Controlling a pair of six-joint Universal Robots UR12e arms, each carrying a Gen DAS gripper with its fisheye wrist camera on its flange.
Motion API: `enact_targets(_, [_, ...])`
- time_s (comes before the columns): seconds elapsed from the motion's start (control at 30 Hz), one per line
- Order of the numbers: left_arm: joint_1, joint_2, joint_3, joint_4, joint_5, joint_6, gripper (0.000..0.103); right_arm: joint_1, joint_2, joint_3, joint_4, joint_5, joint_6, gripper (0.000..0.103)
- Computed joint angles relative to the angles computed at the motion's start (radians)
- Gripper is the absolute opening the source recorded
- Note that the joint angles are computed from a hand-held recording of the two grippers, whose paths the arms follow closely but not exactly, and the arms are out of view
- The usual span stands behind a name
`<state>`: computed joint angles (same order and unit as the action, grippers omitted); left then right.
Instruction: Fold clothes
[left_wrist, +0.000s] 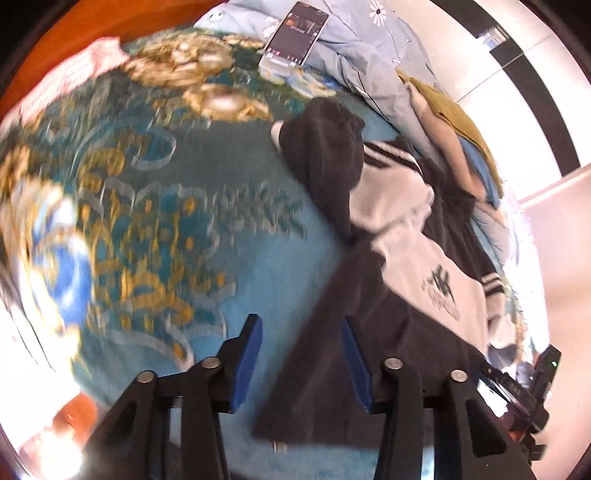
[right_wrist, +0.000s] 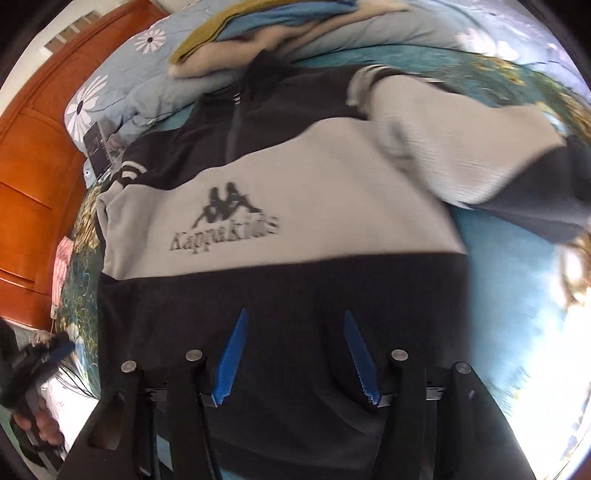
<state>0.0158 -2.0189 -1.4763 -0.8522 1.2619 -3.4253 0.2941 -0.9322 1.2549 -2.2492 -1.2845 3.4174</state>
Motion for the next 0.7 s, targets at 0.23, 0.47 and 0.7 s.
enact_targets(0.23, [-0.051, -0.15, 0.239, -0.075, 0.154, 0.093, 0.061, 0.011, 0.008, 0.004, -0.007, -0.003, -0.044, 0.078])
enact_targets(0.47, [-0.109, -0.287, 0.439, -0.115, 0.325, 0.264, 0.062, 0.024, 0.008, 0.01, -0.016, -0.017, -0.063, 0.096])
enact_targets(0.7, [-0.129, -0.362, 0.52, -0.142, 0.428, 0.341, 0.056, 0.032, 0.016, -0.005, -0.002, -0.033, -0.053, 0.103])
